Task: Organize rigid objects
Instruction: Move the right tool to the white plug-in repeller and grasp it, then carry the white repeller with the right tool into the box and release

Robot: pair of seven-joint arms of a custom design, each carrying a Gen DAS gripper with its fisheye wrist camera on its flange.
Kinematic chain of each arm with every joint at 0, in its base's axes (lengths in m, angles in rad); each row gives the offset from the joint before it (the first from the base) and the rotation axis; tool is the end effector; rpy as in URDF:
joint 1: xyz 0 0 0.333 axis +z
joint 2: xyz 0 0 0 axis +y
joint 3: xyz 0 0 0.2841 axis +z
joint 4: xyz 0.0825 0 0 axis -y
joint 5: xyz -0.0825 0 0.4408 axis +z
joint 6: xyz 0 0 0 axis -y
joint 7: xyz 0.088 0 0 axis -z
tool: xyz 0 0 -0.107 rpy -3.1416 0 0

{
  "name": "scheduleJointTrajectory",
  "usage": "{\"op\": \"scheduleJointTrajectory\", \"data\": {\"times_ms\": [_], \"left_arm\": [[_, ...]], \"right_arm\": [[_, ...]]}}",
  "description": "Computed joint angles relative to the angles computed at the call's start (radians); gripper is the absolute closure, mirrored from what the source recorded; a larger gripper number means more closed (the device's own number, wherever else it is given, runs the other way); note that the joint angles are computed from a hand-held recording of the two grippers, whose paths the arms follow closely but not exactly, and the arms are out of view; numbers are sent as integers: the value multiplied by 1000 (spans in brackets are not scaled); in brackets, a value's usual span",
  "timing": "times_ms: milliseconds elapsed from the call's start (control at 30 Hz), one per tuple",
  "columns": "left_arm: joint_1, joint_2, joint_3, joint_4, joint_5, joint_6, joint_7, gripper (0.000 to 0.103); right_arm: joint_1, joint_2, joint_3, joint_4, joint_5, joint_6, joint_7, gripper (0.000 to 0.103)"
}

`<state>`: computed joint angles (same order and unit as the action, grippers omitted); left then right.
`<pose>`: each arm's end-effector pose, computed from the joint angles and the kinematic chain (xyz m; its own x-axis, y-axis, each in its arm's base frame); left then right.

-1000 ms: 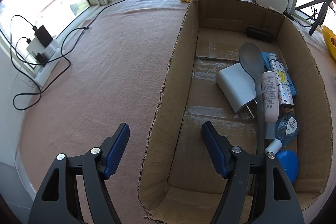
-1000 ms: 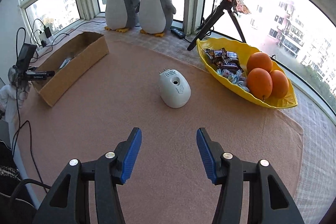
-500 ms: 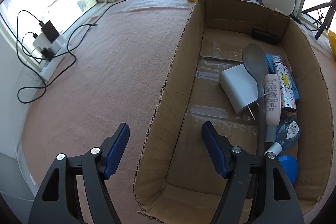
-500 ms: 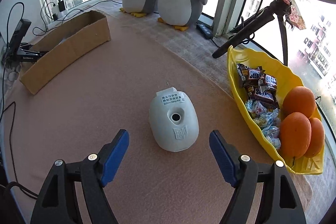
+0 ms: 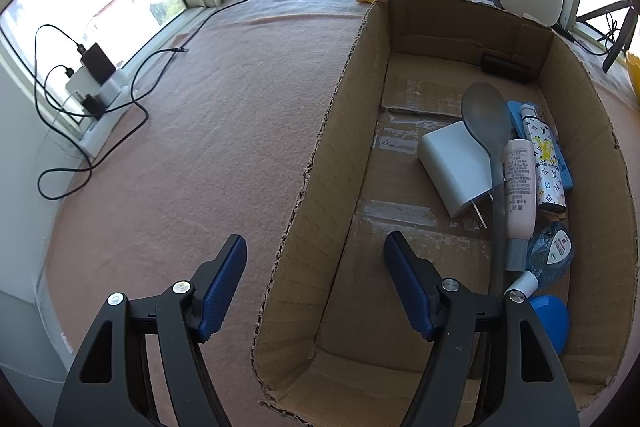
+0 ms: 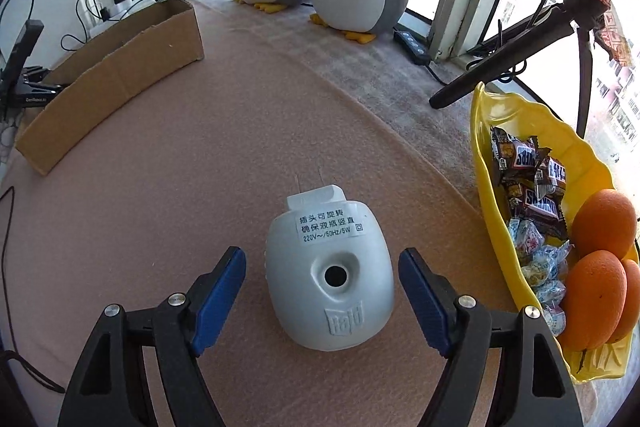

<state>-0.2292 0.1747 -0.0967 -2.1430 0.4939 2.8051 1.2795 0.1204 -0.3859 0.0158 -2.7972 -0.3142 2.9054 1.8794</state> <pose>0.5937 -0.2241 0.3029 -0.3836 -0.9002 -0.2062 -0.7664 0.4348 -0.4728 0.4444 0.0791 0.2993 0.0973 -0.9929 0.0680 -0.8670 -0.1181 -0.4842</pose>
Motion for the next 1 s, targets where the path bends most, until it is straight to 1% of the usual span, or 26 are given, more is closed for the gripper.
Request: {"op": "scheduleJointTrajectory", "data": {"times_ms": [67, 133, 167, 433, 567, 633, 867, 1000], "left_arm": [[1, -1, 0, -2, -2, 4, 1, 31], [1, -1, 1, -3, -2, 6, 0, 31], [1, -1, 1, -3, -2, 6, 0, 31], [2, 1, -1, -3, -12, 8, 8, 31], [4, 4, -2, -2, -28, 12, 17, 31], [3, 4, -1, -2, -31, 13, 21, 31], [12, 8, -9, 4, -86, 10, 76, 31], [24, 13, -19, 7, -146, 10, 130, 31]], "right_arm": [[10, 1, -11, 3, 15, -12, -10, 40], [13, 1, -14, 3, 25, -19, -14, 48], [10, 2, -11, 3, 24, -21, -10, 50], [17, -16, -18, -15, 62, -17, 3, 50], [-5, -27, 16, -21, 38, -28, 57, 51], [-5, -35, 23, -25, 29, -34, 77, 51], [9, -96, 46, -33, 17, -82, 165, 51], [21, -126, 77, -13, -1, -122, 233, 51]]}}
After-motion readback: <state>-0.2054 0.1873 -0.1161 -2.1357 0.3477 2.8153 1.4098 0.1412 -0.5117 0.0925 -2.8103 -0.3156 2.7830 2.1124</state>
